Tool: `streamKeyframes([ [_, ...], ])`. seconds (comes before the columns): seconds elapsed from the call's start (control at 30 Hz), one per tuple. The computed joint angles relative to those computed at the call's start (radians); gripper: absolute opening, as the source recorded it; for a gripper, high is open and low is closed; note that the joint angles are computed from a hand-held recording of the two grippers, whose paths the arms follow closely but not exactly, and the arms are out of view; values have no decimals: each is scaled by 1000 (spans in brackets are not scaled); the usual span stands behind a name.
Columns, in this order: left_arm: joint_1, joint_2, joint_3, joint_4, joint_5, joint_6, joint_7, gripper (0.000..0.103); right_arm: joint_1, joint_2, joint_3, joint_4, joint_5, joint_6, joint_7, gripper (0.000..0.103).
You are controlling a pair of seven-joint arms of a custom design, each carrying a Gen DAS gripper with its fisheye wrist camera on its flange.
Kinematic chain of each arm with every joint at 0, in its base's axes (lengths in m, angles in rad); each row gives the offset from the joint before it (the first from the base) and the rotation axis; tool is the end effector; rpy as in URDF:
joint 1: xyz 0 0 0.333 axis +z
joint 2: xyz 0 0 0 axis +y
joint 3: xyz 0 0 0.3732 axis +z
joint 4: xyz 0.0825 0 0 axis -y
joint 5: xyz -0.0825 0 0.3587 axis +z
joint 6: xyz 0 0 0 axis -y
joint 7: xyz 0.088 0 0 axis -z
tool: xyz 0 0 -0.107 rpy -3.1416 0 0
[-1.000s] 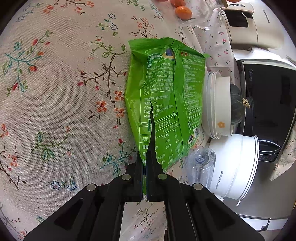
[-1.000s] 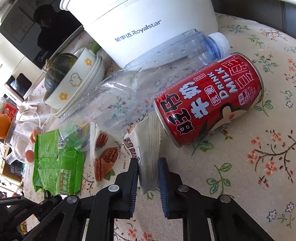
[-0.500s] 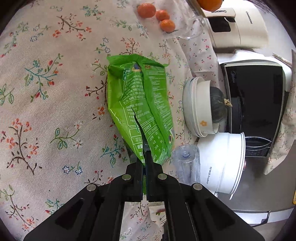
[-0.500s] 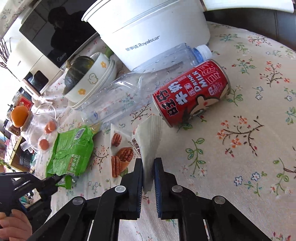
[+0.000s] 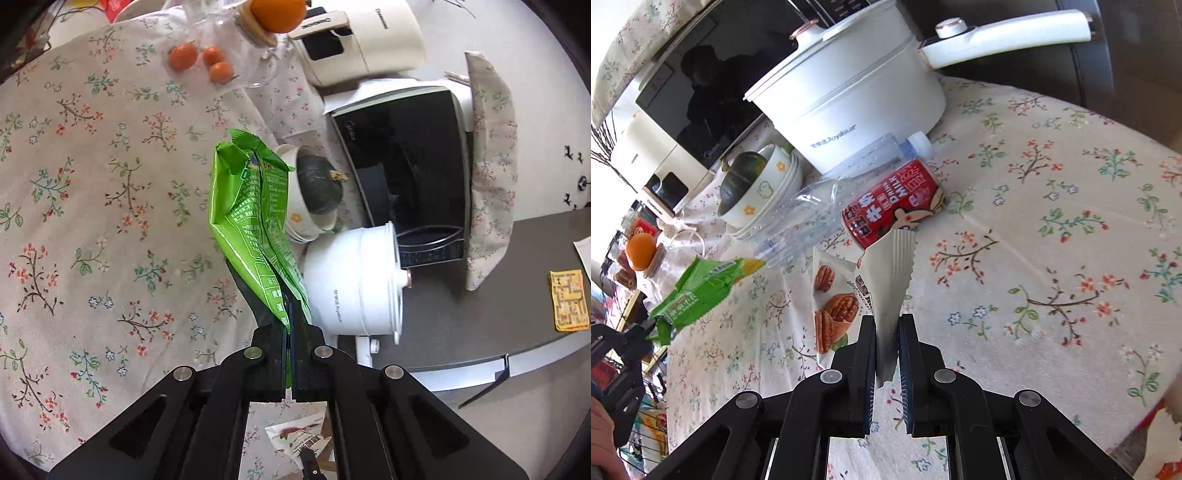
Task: Collect trash
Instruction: 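Drop the white napkin into the bin with the right tool while the left tool carries the green bag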
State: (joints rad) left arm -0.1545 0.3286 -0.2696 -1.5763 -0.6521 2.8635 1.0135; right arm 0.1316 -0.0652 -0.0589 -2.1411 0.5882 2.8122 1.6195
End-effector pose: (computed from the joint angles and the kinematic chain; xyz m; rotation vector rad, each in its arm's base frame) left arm 0.6613 -0.2237 0.6235 2.3126 -1.0280 1.4283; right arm 0.5456 0.0118 0.5819 -1.2323 1.9974 -0.2227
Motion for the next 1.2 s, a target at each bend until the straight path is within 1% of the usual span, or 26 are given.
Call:
streamKeyframes([
  [0.03, 12, -6, -21, 0, -21, 19, 42, 0, -5, -17, -2, -11, -11, -1, 6, 10],
  [0.1, 58, -8, -92, 11, -123, 44, 171, 0, -9, -50, -11, -29, -34, -5, 18, 10],
  [0.17, 135, -2, -206, 35, -326, 48, 396, 0, -14, -84, -20, -50, -76, -8, 42, 10],
  [0.2, 162, 4, -249, 50, -415, 39, 499, 0, -16, -104, -27, -64, -95, -11, 53, 10],
  [0.23, 170, 4, -266, 60, -465, 30, 562, 0, -20, -120, -33, -74, -119, -18, 69, 10],
  [0.37, 172, -8, -296, 82, -605, -16, 755, 0, -41, -194, -54, -118, -226, -44, 136, 10],
  [0.4, 179, -11, -308, 89, -656, -49, 815, 0, -45, -215, -62, -131, -246, -49, 149, 10],
  [0.47, 176, -15, -318, 106, -717, -105, 901, 0, -56, -261, -80, -158, -280, -60, 179, 10],
  [0.5, 161, -18, -310, 114, -707, -121, 921, 0, -61, -279, -88, -167, -296, -67, 194, 10],
  [0.6, 99, -40, -273, 119, -626, -142, 955, 0, -87, -340, -112, -184, -348, -112, 237, 10],
  [0.73, 50, -53, -250, 117, -636, -206, 1009, 0, -123, -412, -134, -187, -429, -180, 260, 10],
  [0.9, -50, -46, -182, 119, -521, -253, 940, 0, -152, -441, -154, -144, -518, -343, 243, 10],
  [1.0, -107, -38, -149, 119, -462, -274, 914, 0, -159, -452, -171, -137, -538, -409, 212, 10],
  [1.07, -143, -31, -136, 123, -401, -280, 900, 0, -166, -459, -179, -146, -541, -430, 199, 10],
  [1.2, -197, -20, -127, 117, -282, -302, 882, 0, -175, -472, -192, -186, -527, -421, 186, 10],
])
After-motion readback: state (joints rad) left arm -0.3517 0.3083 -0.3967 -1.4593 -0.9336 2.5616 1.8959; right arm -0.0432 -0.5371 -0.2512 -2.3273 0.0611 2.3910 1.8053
